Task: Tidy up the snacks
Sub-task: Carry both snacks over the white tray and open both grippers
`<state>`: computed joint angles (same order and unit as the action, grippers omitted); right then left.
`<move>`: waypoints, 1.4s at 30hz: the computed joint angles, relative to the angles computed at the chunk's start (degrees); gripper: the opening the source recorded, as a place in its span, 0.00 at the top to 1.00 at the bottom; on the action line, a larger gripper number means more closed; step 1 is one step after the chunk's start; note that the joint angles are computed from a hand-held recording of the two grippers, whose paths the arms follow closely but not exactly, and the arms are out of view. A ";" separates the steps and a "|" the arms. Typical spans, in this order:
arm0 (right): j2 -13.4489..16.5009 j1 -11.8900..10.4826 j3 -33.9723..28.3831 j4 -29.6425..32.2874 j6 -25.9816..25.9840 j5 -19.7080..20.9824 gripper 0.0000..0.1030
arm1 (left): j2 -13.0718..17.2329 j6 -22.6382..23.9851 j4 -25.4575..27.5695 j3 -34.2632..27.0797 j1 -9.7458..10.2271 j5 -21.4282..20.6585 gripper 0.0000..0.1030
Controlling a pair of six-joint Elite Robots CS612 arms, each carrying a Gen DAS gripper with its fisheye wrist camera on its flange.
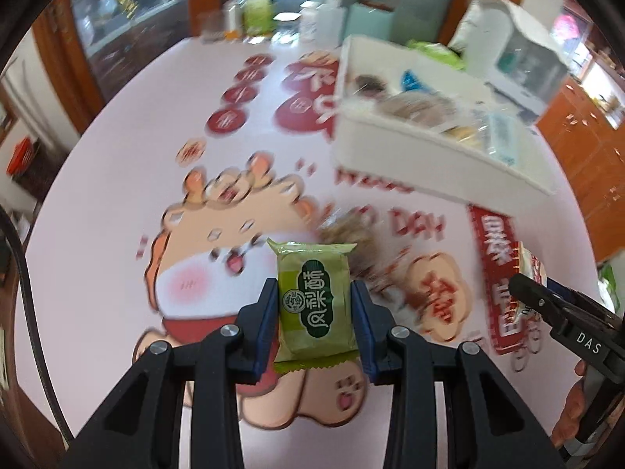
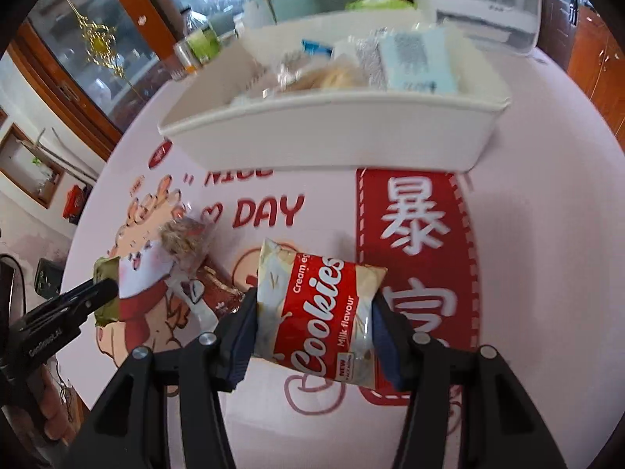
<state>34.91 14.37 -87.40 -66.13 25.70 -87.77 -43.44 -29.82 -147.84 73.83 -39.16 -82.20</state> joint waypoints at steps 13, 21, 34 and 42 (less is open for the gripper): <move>-6.19 -0.76 4.04 -13.10 -6.11 -6.00 0.47 | 3.80 9.16 -0.76 -14.99 -0.35 1.21 0.66; -10.86 -1.17 11.72 -21.73 -9.43 -12.03 0.47 | 9.52 11.61 3.81 -28.54 -0.15 3.65 0.66; -15.55 -2.63 21.28 -25.76 -9.52 -15.55 0.40 | 17.12 13.01 9.74 -43.51 -0.61 10.89 0.10; -15.32 -2.80 21.09 -25.41 -8.61 -15.60 0.31 | 17.53 12.58 11.52 -44.10 -0.61 11.46 0.10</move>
